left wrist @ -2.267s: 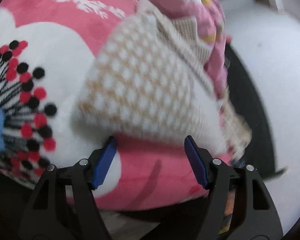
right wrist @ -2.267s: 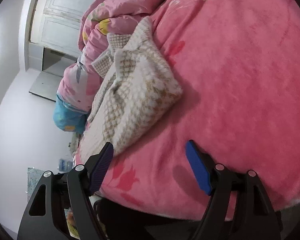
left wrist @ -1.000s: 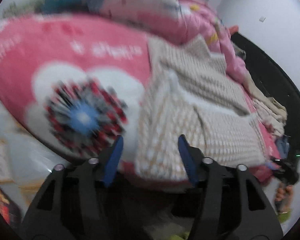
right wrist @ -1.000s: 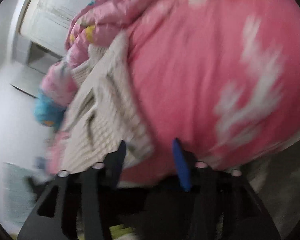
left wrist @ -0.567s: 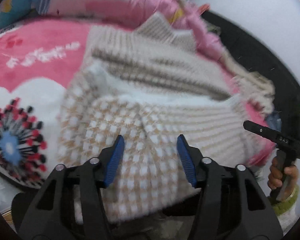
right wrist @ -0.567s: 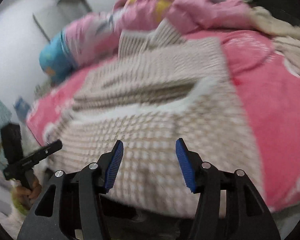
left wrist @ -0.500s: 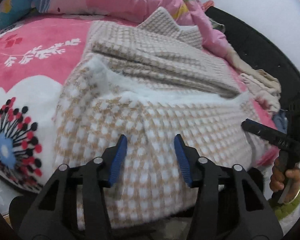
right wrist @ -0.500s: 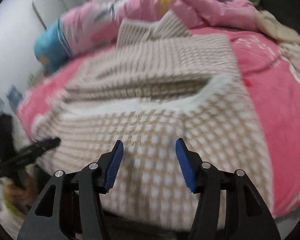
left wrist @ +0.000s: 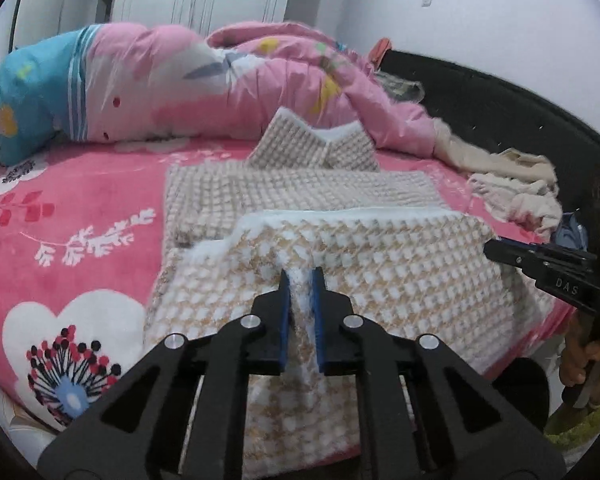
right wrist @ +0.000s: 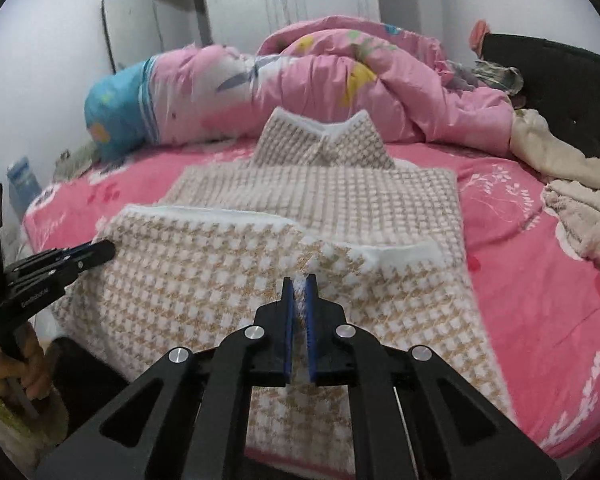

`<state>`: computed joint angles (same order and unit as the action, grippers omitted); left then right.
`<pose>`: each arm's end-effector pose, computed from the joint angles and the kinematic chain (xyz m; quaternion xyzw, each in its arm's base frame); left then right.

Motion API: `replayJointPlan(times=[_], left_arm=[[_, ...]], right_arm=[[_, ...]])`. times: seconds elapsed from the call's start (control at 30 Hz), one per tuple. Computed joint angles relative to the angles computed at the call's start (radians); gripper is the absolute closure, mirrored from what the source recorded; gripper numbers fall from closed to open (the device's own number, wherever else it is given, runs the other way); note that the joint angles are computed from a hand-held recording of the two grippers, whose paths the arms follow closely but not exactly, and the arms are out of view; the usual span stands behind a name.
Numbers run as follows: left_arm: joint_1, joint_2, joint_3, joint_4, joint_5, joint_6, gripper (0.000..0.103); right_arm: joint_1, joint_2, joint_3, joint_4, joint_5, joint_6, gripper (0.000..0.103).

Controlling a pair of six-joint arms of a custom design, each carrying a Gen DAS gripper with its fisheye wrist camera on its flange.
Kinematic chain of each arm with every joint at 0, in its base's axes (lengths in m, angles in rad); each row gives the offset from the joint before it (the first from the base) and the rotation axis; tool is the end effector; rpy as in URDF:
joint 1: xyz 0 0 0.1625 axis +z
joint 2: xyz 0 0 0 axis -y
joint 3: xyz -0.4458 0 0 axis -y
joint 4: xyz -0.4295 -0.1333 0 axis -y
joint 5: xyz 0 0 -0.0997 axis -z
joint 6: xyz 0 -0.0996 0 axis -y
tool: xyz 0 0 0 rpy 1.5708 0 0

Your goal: Fold large clothes

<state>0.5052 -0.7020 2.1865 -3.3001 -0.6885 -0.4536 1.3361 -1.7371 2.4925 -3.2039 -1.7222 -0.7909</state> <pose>-0.3266 -0.4208 -0.0148 0.2207 0.8715 -0.3719 0.2313 0.0271 -0.3955 0.3215 0.2169 -0.8768 0.3356 0.2675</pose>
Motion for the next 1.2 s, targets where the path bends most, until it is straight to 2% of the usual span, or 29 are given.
replayJointPlan(times=[0.07,0.1,0.13,0.2,0.23,0.27,0.3,0.33,0.37,0.43,0.5,0.67,0.73,0.8,0.83,0.87,0.9,0.97,1.0,1.03,1.07,1.1,1.13,1.2], left_arm=[[0.059,0.014,-0.018,0.084,-0.043,-0.037,0.079],[0.087,0.026,-0.019,0.097,-0.065,-0.051,0.073],[0.121,0.026,-0.007,0.068,-0.119,-0.067,0.073],[0.132,-0.007,0.049,-0.072,-0.189,-0.077,0.072],[0.131,-0.019,0.064,-0.100,-0.192,-0.084,0.068],[0.123,-0.032,0.085,-0.138,-0.166,-0.084,0.066],[0.114,-0.041,0.101,-0.153,-0.120,-0.087,0.058],[0.113,-0.048,0.112,-0.160,-0.098,-0.087,0.058],[0.120,-0.058,0.119,-0.153,-0.091,-0.093,0.058],[0.161,-0.082,0.121,-0.107,-0.142,-0.111,0.064],[0.166,-0.076,0.106,-0.070,-0.116,-0.092,0.069],[0.150,-0.035,0.077,-0.050,-0.038,-0.083,0.068],[0.144,-0.033,0.081,-0.060,-0.028,-0.087,0.068],[0.143,-0.045,0.084,-0.049,-0.033,-0.099,0.068],[0.142,-0.047,0.084,-0.046,-0.036,-0.103,0.068],[0.142,-0.049,0.084,-0.047,-0.039,-0.102,0.068],[0.146,-0.052,0.083,-0.047,-0.045,-0.096,0.068],[0.150,-0.053,0.084,-0.049,-0.051,-0.087,0.068],[0.155,-0.051,0.080,-0.053,-0.055,-0.076,0.068],[0.159,-0.048,0.077,-0.059,-0.058,-0.068,0.068],[0.163,-0.047,0.074,-0.064,-0.063,-0.061,0.068],[0.168,-0.048,0.073,-0.075,-0.074,-0.054,0.068],[0.169,-0.052,0.074,-0.075,-0.079,-0.058,0.068],[0.160,-0.072,0.087,-0.069,-0.082,-0.075,0.068]], right_arm=[[-0.014,0.121,-0.030,-0.029,-0.084,0.003,0.097],[-0.035,0.150,-0.038,-0.022,-0.095,0.006,0.096],[-0.056,0.161,-0.035,-0.035,-0.082,0.003,0.096],[-0.064,0.135,-0.036,-0.007,-0.050,0.022,0.095],[-0.072,0.115,-0.038,0.023,-0.033,0.036,0.095],[-0.080,0.103,-0.041,0.049,-0.017,0.046,0.095],[-0.086,0.105,-0.043,0.056,-0.011,0.046,0.094],[-0.091,0.108,-0.043,0.055,-0.007,0.041,0.093],[-0.094,0.110,-0.040,0.049,-0.003,0.036,0.093],[-0.091,0.113,-0.037,0.037,-0.008,0.028,0.093],[-0.088,0.125,-0.040,0.023,-0.012,0.023,0.093],[-0.086,0.167,-0.069,0.007,-0.010,0.013,0.092],[-0.085,0.185,-0.083,0.008,-0.018,0.015,0.092],[-0.094,0.132,-0.086,0.084,0.012,0.057,0.091],[-0.105,0.092,-0.074,0.092,0.039,0.072,0.088],[-0.118,0.059,-0.055,0.066,0.063,0.074,0.082],[-0.127,0.033,-0.035,0.010,0.066,0.067,0.082],[-0.138,0.022,-0.020,-0.073,0.027,0.053,0.082],[-0.137,0.040,-0.031,-0.096,-0.043,0.062,0.082],[-0.169,0.072,-0.045,-0.118,-0.082,0.057,0.085],[-0.197,0.082,-0.055,-0.099,-0.078,0.052,0.089],[-0.234,0.073,-0.060,-0.054,-0.033,0.057,0.089],[-0.240,0.058,-0.058,-0.039,-0.017,0.068,0.090],[-0.196,0.047,-0.058,-0.047,-0.080,0.096,0.090]])
